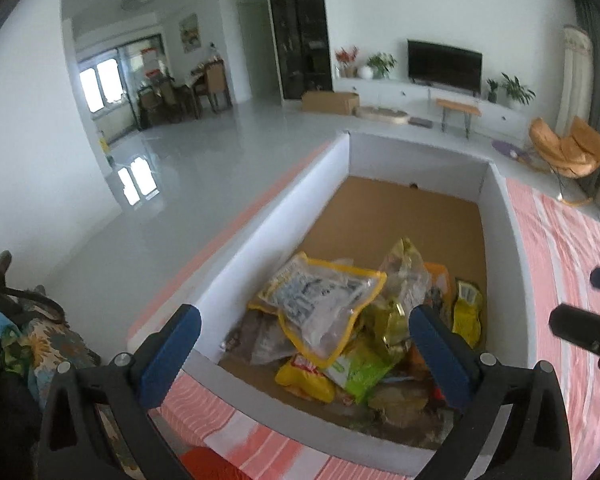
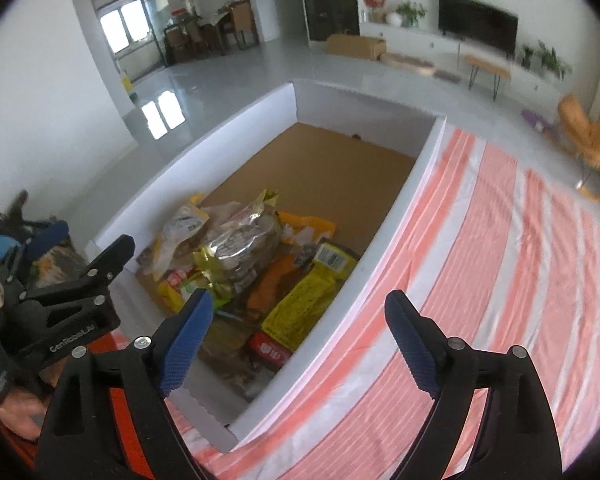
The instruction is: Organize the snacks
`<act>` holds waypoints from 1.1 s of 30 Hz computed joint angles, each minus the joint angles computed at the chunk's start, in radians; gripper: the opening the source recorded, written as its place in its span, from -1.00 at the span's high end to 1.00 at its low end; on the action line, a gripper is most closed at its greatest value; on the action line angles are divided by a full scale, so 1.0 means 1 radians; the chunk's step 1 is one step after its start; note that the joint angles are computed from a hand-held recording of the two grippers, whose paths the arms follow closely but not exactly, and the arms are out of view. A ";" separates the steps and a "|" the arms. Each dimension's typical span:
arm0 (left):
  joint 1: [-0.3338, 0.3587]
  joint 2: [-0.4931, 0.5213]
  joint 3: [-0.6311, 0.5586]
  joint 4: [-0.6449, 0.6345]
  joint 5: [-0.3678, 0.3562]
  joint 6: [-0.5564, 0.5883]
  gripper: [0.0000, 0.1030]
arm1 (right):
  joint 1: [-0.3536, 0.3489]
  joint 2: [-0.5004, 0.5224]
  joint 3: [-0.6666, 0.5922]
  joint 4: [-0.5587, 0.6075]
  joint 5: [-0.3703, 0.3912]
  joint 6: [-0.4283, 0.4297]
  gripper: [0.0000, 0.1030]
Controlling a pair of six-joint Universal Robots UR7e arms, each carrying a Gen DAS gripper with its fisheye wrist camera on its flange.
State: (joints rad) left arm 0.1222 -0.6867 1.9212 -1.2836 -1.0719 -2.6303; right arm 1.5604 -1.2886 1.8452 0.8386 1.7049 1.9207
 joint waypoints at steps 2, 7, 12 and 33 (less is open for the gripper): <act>-0.002 -0.006 0.003 -0.005 -0.012 0.003 -1.00 | 0.001 -0.028 0.019 -0.019 -0.011 -0.031 -0.76; -0.011 -0.021 0.026 -0.045 -0.025 0.021 -1.00 | -0.007 -0.070 0.049 -0.056 -0.037 -0.092 -0.76; -0.025 -0.039 0.046 -0.068 -0.021 0.005 -1.00 | -0.004 -0.080 0.068 -0.083 -0.029 -0.118 -0.76; -0.034 -0.058 0.049 -0.058 -0.008 -0.012 -1.00 | 0.005 -0.070 0.084 -0.119 -0.025 -0.138 -0.76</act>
State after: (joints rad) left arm 0.0886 -0.7445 1.9703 -1.3414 -1.0802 -2.6423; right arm 1.5652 -1.3588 1.9296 0.7200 1.6804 1.7822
